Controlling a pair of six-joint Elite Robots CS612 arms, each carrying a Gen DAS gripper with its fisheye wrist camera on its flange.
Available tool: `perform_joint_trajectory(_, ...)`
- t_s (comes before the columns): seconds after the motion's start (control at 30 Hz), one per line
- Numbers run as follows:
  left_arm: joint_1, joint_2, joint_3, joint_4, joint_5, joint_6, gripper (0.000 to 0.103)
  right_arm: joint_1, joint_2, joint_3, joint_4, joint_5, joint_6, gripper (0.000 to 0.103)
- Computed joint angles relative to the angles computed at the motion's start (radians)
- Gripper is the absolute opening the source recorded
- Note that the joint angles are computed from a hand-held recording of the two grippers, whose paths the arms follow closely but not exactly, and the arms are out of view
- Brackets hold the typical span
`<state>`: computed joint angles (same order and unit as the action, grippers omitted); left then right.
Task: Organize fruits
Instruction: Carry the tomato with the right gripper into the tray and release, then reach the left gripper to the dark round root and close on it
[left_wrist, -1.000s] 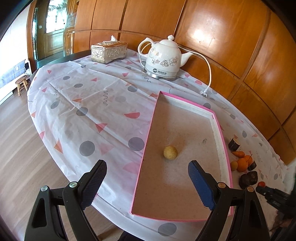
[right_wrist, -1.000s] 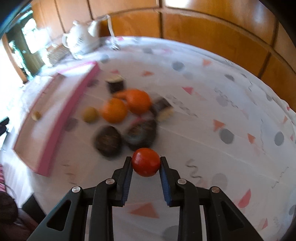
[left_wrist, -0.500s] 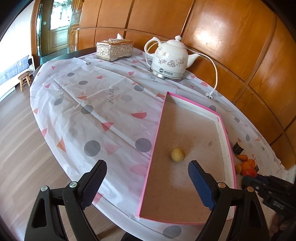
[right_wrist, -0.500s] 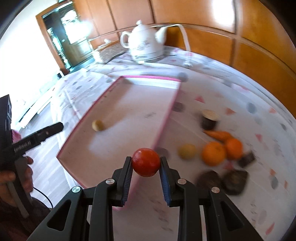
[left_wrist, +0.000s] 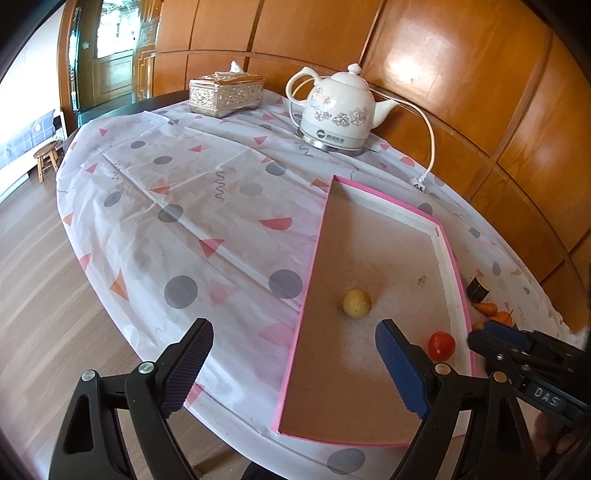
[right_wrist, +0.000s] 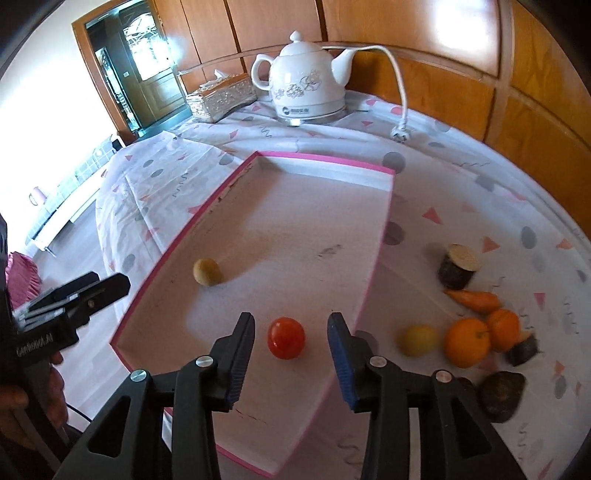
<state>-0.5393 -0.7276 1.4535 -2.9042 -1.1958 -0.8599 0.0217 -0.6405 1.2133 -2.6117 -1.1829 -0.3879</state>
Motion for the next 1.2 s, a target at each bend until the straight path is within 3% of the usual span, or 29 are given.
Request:
perform_joint_trajectory(0.4,-0.014,0.007,-0.024,0.013,-0.007,0.082,0.090,-0.054,-0.057,0.110,-0.128,-0.099,-0.028,0.050)
perform_joint_trajectory(1.2,-0.031,0.037,-0.096,0.058,-0.081,0.255,0.088,-0.182,-0.069,0.151,-0.126,-0.336,0.137,0.050)
